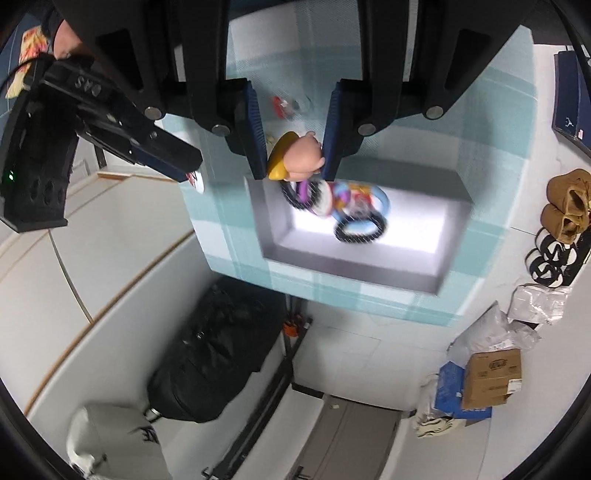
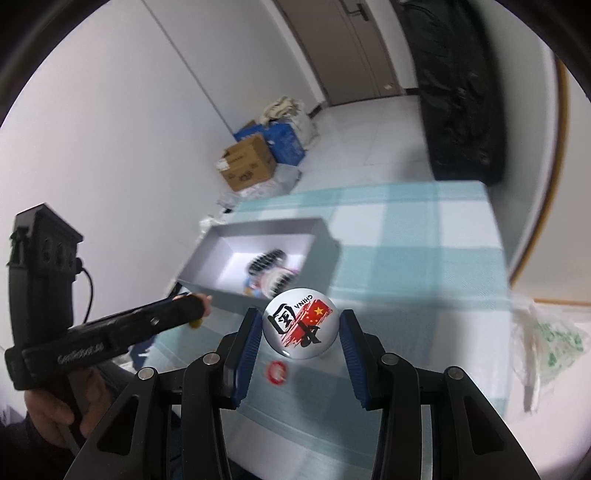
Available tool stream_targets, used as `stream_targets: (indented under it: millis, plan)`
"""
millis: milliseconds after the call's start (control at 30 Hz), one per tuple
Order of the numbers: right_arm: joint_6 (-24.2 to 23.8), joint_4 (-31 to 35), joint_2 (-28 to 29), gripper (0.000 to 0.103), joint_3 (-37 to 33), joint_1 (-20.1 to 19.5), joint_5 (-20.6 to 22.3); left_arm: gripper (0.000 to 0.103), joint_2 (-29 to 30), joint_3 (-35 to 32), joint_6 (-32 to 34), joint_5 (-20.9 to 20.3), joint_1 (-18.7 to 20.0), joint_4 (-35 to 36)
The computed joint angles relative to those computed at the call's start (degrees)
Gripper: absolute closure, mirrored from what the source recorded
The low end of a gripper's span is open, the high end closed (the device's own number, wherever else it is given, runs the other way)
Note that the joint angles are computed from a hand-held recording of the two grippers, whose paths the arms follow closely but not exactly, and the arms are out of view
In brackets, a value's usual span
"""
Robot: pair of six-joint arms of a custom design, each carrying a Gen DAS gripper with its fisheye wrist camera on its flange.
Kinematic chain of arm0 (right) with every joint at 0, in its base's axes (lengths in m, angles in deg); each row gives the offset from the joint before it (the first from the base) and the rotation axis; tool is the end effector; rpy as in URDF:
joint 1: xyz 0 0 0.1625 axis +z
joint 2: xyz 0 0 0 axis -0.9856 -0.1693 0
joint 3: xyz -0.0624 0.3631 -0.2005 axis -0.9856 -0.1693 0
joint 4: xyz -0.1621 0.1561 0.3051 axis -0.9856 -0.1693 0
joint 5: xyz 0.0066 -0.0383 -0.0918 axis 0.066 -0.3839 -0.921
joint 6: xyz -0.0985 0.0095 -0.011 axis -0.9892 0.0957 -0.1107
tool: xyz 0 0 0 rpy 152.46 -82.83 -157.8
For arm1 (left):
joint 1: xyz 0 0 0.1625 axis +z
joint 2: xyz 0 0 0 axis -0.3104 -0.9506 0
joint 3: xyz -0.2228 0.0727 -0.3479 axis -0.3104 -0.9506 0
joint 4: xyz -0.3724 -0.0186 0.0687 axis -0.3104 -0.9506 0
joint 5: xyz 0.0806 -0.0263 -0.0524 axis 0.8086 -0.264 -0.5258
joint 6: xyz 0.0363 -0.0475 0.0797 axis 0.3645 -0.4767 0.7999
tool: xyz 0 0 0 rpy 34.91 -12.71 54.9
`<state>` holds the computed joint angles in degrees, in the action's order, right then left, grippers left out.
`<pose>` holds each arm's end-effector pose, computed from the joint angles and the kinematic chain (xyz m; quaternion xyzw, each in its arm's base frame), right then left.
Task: Organize jewelry
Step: 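Carry the toy and badge up over the box with both grippers, then open both grippers to drop the toy and badge into the box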
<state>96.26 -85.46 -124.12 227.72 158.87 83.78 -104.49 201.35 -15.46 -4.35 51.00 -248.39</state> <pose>0.0696 -0.2401 0.1925 0.0243 -0.9069 0.3765 0.1874 -0.2570 -0.3570 0.0323 0.2885 0.9475 -0.1082 0.0855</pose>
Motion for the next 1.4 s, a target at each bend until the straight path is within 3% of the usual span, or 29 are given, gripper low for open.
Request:
stream_targets:
  millis: [167,400,700,1133,1267,1367,1400]
  plan:
    - [0.9,-0.9,5.1,0.061,-3.6,4.5,-0.1,0.079,1.2,-1.6,0.9,0.9,1.6,-1.2]
    - [0.6,-1.0,11.0,0.061,-8.3,7.0,0.3,0.079,1.2,-4.0,2.9,0.2,4.1,-0.1]
    - [-0.2,1.2,14.6,0.061,-12.9,5.7,-2.6,0.079,1.8,-7.8,1.2,-3.9,8.8,3.8]
    - [-1.1,5.1,18.0,0.061,-16.5,2.8,-4.4,0.079,4.2,-11.6,-0.1,-5.5,11.6,6.9]
    - [-0.1,7.0,18.1,0.061,-16.9,0.2,-8.0,0.079,4.7,-12.2,0.2,-6.5,11.7,6.3]
    - [0.1,7.0,18.3,0.060,-17.1,0.0,-7.6,0.078,5.2,-13.1,0.2,-7.8,12.1,6.6]
    - [0.0,7.0,18.3,0.059,-17.1,0.3,-7.0,0.073,5.3,-13.5,0.0,-8.2,12.3,7.1]
